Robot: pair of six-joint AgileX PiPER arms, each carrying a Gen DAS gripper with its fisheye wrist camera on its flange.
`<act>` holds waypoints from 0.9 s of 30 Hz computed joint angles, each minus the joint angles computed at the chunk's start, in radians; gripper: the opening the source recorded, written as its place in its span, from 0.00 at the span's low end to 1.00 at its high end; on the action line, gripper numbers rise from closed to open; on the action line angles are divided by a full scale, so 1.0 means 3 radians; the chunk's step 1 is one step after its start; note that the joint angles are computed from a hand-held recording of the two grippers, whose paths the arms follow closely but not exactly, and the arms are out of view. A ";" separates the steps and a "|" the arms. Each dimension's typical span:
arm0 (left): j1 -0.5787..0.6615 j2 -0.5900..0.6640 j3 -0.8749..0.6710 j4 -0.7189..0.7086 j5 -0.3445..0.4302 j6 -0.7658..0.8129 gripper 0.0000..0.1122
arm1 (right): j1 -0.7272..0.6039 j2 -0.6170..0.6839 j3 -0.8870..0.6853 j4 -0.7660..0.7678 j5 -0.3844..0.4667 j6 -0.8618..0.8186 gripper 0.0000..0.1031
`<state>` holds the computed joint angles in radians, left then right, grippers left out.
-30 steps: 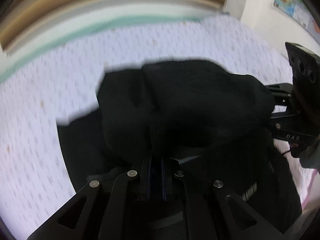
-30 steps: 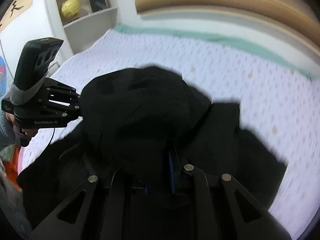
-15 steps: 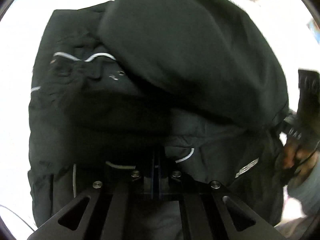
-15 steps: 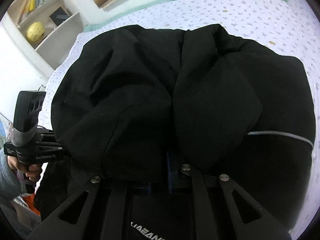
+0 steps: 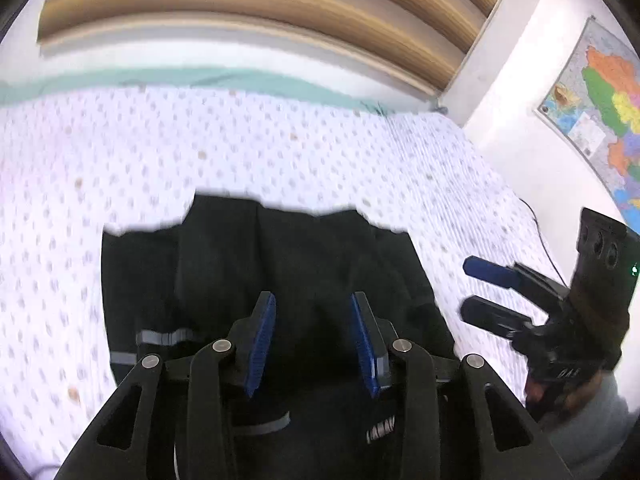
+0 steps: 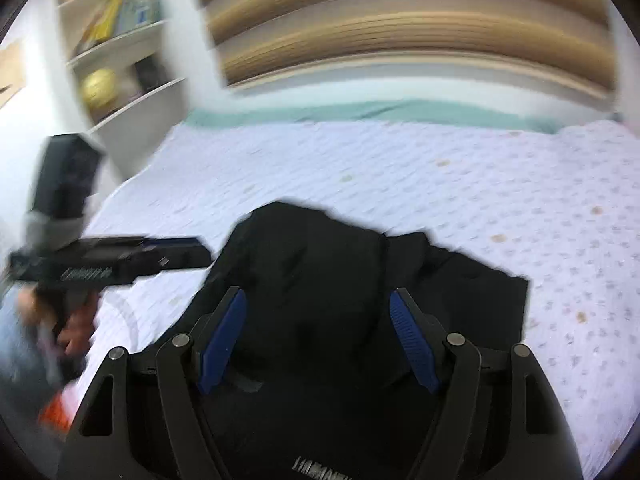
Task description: Fold large clothes
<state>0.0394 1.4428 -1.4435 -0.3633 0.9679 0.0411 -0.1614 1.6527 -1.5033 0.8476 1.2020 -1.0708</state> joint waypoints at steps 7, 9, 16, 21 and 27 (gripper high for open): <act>-0.0296 0.0422 0.0137 0.0725 -0.0439 -0.0515 0.34 | 0.0608 0.0330 0.0039 -0.0634 -0.0618 0.0698 0.75; -0.0319 0.0465 0.0266 0.0621 -0.0436 -0.0497 0.34 | 0.0681 0.0446 0.0195 -0.0783 -0.0704 0.0809 0.75; -0.0194 0.0863 0.0779 0.0124 -0.0670 -0.0168 0.36 | 0.0973 0.0656 0.0616 -0.1445 -0.1187 0.1245 0.74; 0.0019 0.0739 0.0490 -0.0129 -0.0172 0.0068 0.33 | 0.0712 0.0633 0.0017 -0.1152 -0.0396 0.1318 0.72; 0.0145 0.0494 0.0241 -0.0203 -0.0313 0.0058 0.33 | 0.0541 0.0683 -0.0477 -0.0736 -0.0401 0.1283 0.72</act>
<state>0.0828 1.5910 -1.3711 -0.4242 0.8740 0.0585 0.0010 1.8577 -1.6463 0.6267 1.0816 -0.6860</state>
